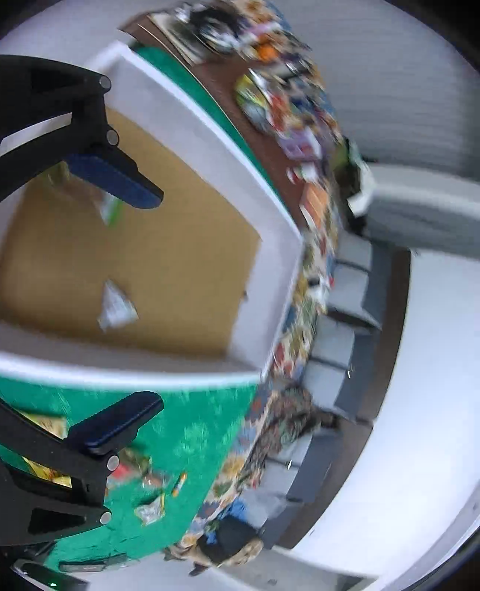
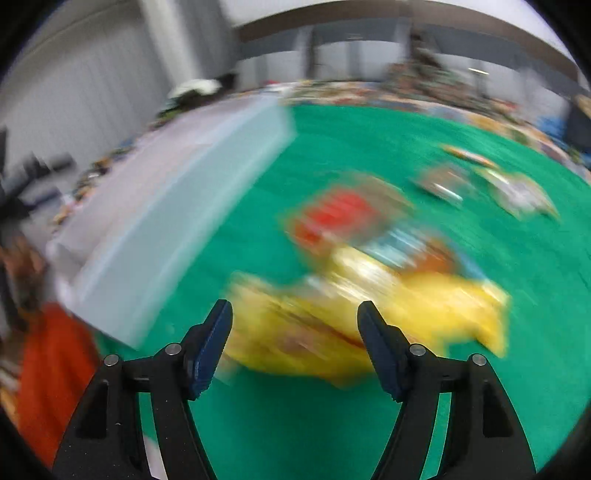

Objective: Organize snacks

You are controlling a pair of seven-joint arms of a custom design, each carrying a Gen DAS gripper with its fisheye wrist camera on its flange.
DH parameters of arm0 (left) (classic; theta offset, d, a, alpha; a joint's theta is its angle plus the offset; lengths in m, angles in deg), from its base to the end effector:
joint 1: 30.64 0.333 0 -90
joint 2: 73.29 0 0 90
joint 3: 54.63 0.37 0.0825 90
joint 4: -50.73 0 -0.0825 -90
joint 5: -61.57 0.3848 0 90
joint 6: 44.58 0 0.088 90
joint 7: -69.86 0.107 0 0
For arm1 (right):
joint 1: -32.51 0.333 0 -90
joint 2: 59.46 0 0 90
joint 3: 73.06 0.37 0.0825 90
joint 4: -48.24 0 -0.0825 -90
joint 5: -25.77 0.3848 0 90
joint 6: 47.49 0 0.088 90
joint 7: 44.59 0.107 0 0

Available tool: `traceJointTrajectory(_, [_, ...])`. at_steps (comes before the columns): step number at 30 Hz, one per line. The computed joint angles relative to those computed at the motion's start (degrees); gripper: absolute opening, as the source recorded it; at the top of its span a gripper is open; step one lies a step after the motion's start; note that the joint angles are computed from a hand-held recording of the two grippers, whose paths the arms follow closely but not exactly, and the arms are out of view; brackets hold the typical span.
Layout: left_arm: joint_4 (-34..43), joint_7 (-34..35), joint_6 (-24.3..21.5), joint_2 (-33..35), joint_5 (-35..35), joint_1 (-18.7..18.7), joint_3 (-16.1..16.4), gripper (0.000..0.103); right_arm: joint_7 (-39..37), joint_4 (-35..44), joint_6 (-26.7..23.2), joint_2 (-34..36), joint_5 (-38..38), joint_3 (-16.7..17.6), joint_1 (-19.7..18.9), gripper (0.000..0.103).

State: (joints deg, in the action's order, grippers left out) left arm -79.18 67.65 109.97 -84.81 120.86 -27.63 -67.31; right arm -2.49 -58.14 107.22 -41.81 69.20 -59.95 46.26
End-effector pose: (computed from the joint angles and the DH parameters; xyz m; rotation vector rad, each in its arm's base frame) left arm 0.4990 -0.1216 0.5488 -2.0786 1.0882 -0.7710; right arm 0.6241 0.2720 0.4620 -2.1602 1.0508 -0.1156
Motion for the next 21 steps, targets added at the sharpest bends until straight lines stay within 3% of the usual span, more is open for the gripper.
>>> traceJointTrajectory(2, [4.5,2.0,-3.3,4.7,-0.7,-1.1,-0.9,0.099,-3.0,-4.8,3.8,-2.0,5.1,-0.5,-3.2,0.074])
traceJointTrajectory(4, [9.1,3.6,-10.2,9.6,-0.5,-3.1,-1.2,0.099,-7.0,-7.9,6.1,-3.6,12.5,-0.5,-6.5,0.074])
traceJointTrajectory(7, [13.1,6.6,-15.7,14.5,-3.3,-6.1,-0.2,0.099,-8.4,-8.6,6.4,-4.6,18.5,-2.0,-7.8,0.075])
traceJointTrajectory(9, [14.7,11.5,-16.6,16.2,-10.2,-7.2,0.8,0.099,-9.8,-7.5,5.1,-4.8,21.7,-2.9,-8.3,0.075])
traceJointTrajectory(12, [14.0,9.3,-15.4,16.5,-10.0,-9.2,2.9,0.099,-13.4,-6.2,5.4,-4.4,25.4,-3.4,-7.6,0.075])
traceJointTrajectory(16, [14.7,18.0,-16.7,17.3,-16.9,-10.8,3.6,0.099,-13.0,-5.3,2.9,-3.4,24.0,-4.2,-6.5,0.075])
traceJointTrajectory(21, [12.3,16.1,-17.1,15.3,-17.1,-12.1,4.1,0.099,-17.6,-6.6,1.9,-4.3,25.2,-4.6,-6.4,0.075])
